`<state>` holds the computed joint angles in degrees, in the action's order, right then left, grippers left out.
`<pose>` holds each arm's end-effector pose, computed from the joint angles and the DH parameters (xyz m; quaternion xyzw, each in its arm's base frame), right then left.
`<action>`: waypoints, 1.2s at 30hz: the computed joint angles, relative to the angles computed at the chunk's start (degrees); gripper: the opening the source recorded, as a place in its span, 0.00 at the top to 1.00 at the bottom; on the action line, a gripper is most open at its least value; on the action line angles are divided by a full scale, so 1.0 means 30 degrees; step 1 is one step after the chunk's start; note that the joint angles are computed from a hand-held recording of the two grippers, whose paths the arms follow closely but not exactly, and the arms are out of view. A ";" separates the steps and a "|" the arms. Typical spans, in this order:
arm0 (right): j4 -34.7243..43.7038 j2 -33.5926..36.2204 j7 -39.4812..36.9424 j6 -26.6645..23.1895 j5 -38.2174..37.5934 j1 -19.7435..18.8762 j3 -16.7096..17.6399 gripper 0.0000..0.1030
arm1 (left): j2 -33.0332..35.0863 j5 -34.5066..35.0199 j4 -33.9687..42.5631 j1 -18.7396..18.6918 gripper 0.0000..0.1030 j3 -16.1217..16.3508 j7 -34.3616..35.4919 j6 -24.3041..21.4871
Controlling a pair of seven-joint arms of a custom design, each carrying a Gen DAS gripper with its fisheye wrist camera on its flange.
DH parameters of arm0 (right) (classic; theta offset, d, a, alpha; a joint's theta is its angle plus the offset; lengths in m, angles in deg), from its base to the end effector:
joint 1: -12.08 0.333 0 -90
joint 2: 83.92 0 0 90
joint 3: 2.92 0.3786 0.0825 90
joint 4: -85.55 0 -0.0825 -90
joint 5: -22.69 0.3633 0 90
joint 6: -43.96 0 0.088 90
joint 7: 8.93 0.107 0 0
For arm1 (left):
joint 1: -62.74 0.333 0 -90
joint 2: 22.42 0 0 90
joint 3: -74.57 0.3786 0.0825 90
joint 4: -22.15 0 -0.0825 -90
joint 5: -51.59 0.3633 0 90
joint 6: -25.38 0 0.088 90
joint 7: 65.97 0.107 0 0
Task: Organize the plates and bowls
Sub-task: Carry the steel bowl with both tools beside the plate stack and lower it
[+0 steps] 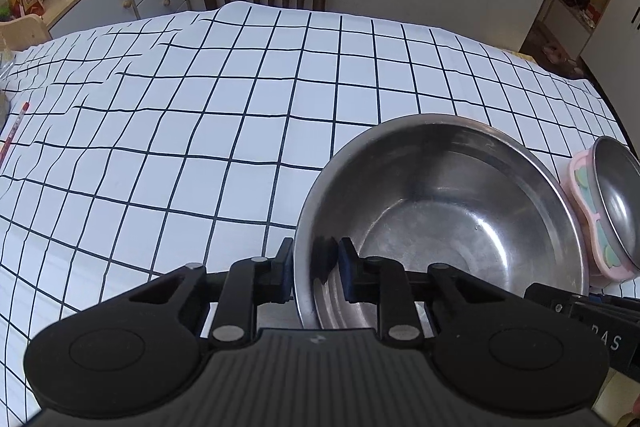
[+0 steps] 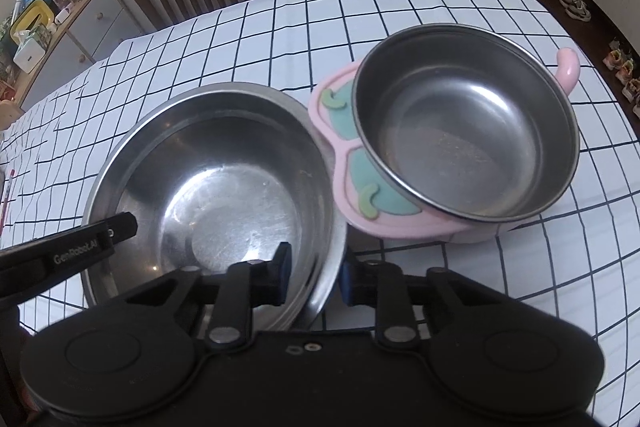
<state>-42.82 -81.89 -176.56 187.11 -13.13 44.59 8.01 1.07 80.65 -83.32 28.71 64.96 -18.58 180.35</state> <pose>0.3862 0.3696 0.4503 -0.4689 0.8519 -0.1334 0.1914 0.4941 -0.4728 0.4265 -0.5339 0.8052 -0.2216 0.1325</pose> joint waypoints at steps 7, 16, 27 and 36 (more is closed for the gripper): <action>0.0087 -0.0164 0.0439 -0.0497 -0.0640 0.0211 0.0231 0.85 | -0.0659 -0.0097 -0.0771 0.0213 0.80 -0.0023 -0.0072 0.0302; 0.0910 -0.0341 0.0449 -0.1570 -0.0998 0.0691 0.0582 0.85 | -0.2372 -0.0366 -0.2211 0.0974 0.80 -0.0490 0.0120 0.0564; 0.2437 -0.0894 0.1333 -0.4891 -0.1164 0.1931 0.1709 0.85 | -0.6013 -0.1836 -0.5569 0.2496 0.81 -0.1778 0.1551 0.1442; 0.3458 -0.1066 0.2901 -0.7574 -0.0884 0.3395 0.2676 0.85 | -0.9211 -0.5262 -0.8559 0.3220 0.81 -0.2727 0.4817 0.1641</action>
<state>-32.45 -85.08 -167.86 164.38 -15.78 54.78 16.04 -26.56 64.86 -109.00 38.37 56.78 -4.13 185.27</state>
